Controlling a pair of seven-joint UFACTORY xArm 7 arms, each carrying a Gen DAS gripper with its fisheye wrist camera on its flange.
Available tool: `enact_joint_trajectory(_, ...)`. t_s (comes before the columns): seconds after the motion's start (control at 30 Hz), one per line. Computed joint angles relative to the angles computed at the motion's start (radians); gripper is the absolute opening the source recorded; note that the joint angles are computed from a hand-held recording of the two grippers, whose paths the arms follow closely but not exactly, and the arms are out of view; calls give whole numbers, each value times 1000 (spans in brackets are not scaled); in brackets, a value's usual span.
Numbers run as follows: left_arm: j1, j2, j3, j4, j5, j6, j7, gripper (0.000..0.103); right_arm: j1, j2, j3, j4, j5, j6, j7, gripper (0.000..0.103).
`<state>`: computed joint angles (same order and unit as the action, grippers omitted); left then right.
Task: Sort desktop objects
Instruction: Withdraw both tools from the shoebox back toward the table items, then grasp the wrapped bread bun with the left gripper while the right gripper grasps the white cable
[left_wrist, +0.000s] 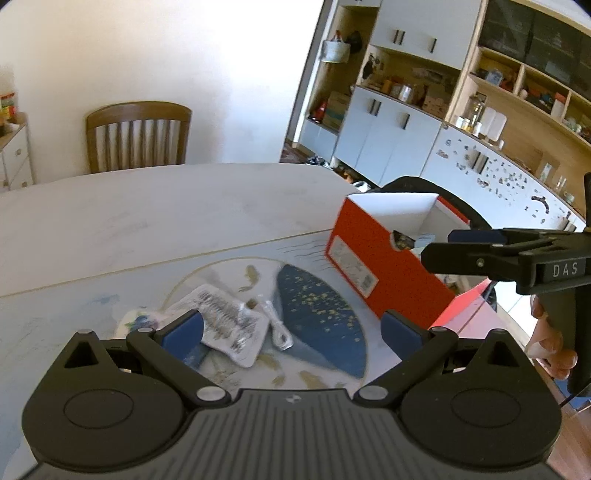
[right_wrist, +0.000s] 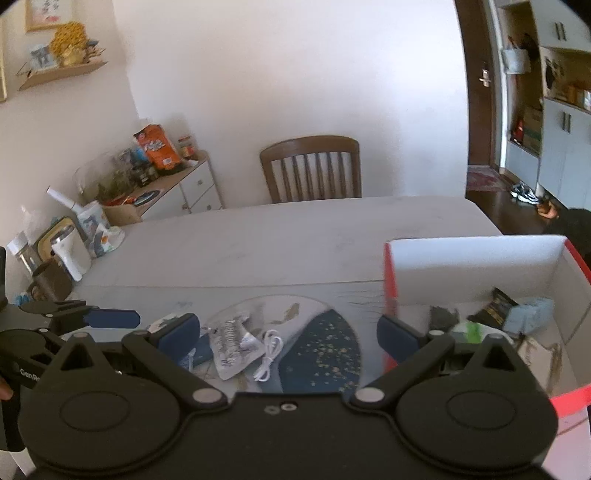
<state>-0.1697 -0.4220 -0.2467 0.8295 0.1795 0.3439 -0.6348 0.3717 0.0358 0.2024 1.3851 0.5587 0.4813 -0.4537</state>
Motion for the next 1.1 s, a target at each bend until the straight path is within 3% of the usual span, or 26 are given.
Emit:
enact_joint_trajectory(0.47,75,-60,13,-102,42,16,-4,103,30,115,36,76,-117,2,71,102)
enact_joint_trajectory(0.77,116,-2,32,-102,71,-1,7,103,58,212,42,113,-260,-1,164,102)
enact_joint_trajectory(1.1,143,74,50,-73,102,-2,-12,103,98,275,24,121,-421,-13,231,93)
